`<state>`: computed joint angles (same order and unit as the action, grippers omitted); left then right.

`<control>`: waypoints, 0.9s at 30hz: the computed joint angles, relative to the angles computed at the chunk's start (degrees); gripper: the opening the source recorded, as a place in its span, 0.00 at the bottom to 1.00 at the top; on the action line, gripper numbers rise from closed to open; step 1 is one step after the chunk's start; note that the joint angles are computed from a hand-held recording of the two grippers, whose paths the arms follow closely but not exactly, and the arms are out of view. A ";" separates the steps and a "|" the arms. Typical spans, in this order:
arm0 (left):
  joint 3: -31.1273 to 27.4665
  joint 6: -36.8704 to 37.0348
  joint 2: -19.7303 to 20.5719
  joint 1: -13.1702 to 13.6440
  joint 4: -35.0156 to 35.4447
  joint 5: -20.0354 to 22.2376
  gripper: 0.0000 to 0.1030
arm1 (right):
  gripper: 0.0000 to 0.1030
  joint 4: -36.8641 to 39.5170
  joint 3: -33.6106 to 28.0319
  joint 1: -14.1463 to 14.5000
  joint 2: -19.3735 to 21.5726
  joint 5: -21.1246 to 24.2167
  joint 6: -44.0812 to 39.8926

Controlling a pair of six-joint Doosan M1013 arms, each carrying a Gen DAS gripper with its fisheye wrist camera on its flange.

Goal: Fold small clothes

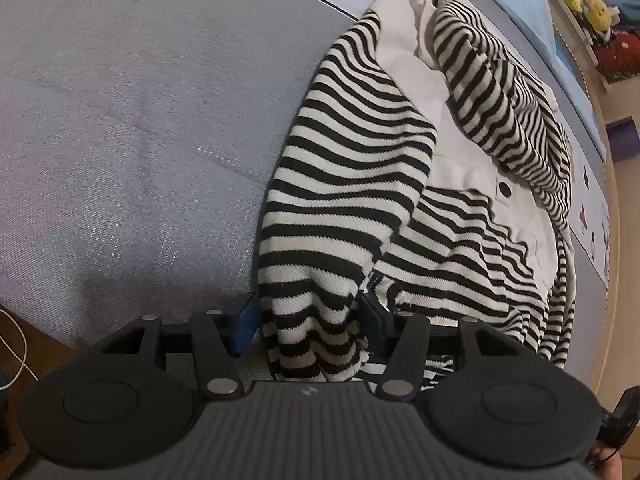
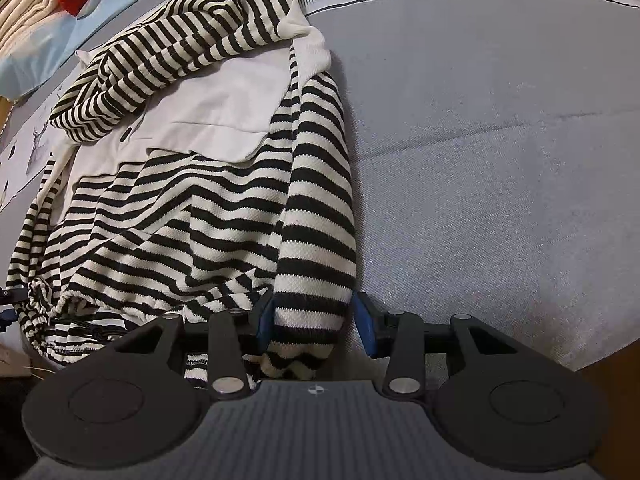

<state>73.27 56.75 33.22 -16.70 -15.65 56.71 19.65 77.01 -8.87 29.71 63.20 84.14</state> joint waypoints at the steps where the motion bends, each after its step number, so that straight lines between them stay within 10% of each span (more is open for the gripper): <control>1: 0.06 0.55 -0.04 -0.04 -0.25 -0.25 0.42 | 0.42 0.01 0.02 0.01 0.00 -0.05 -0.03; 6: 0.52 3.58 -0.36 -0.15 -2.09 -1.60 0.20 | 0.37 0.50 0.15 0.01 -0.06 -0.53 -0.55; 10: 0.79 2.67 -0.54 0.08 -2.78 -1.64 0.21 | 0.07 1.66 0.75 -0.16 -0.51 -2.52 -1.40; 27: 0.16 1.16 -0.04 0.33 -2.73 0.49 0.32 | 0.17 0.16 -0.23 0.16 0.35 -0.16 0.74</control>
<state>73.43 57.91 33.18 -16.36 -18.38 57.20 19.81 76.78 -8.70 30.06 63.04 84.88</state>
